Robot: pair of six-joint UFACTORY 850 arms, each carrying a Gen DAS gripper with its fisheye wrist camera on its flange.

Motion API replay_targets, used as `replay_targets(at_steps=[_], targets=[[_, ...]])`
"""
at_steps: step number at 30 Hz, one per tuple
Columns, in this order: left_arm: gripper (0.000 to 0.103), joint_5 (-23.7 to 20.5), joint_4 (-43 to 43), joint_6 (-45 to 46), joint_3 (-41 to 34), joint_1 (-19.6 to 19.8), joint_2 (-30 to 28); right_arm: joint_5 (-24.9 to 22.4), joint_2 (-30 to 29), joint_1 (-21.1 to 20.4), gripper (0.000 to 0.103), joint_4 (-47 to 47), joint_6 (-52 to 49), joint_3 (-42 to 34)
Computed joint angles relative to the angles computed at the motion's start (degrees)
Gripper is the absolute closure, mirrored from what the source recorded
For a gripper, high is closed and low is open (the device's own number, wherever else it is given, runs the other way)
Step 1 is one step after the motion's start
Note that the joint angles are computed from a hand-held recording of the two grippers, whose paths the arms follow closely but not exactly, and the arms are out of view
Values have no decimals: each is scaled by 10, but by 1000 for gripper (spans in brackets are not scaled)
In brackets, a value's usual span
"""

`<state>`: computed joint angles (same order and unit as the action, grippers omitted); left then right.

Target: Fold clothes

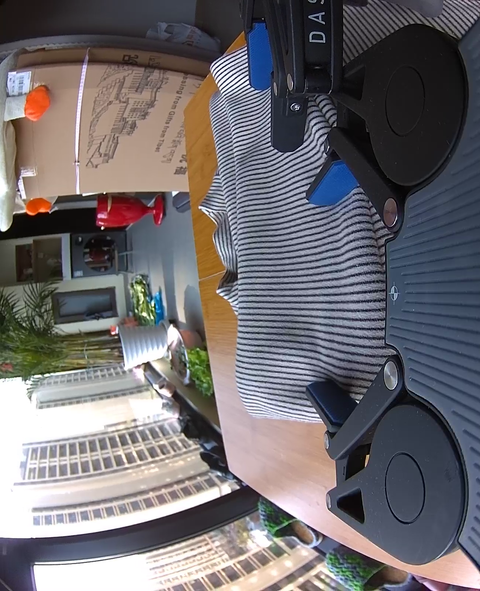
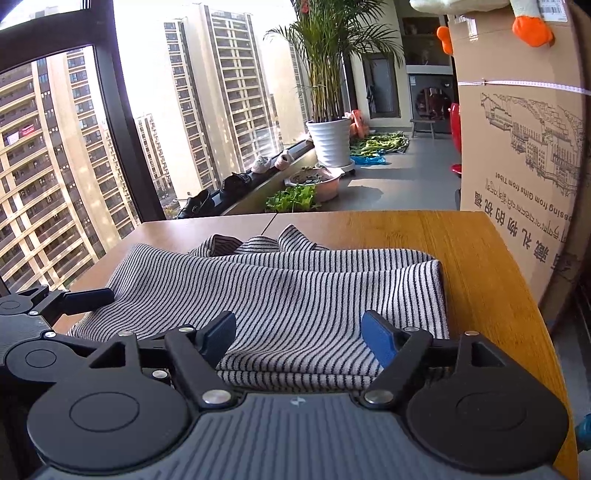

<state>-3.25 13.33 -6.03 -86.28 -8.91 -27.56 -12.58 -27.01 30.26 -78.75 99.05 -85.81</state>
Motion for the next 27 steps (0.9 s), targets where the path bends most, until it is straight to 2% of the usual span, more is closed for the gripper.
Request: replay_targets(at_steps=[6, 10, 17, 27], targets=[[0, -1, 33, -34, -1, -2, -1, -4, 2, 1, 26, -3, 2, 2], [0, -2, 54, -56, -1, -4, 0, 4, 1, -1, 22, 0, -1, 2], [0, -1, -12, 10, -1, -1, 0, -5, 6, 2, 20, -39, 39, 9], [0, -1, -9, 6, -1, -2, 0, 8, 10, -2, 17, -65, 68, 16]])
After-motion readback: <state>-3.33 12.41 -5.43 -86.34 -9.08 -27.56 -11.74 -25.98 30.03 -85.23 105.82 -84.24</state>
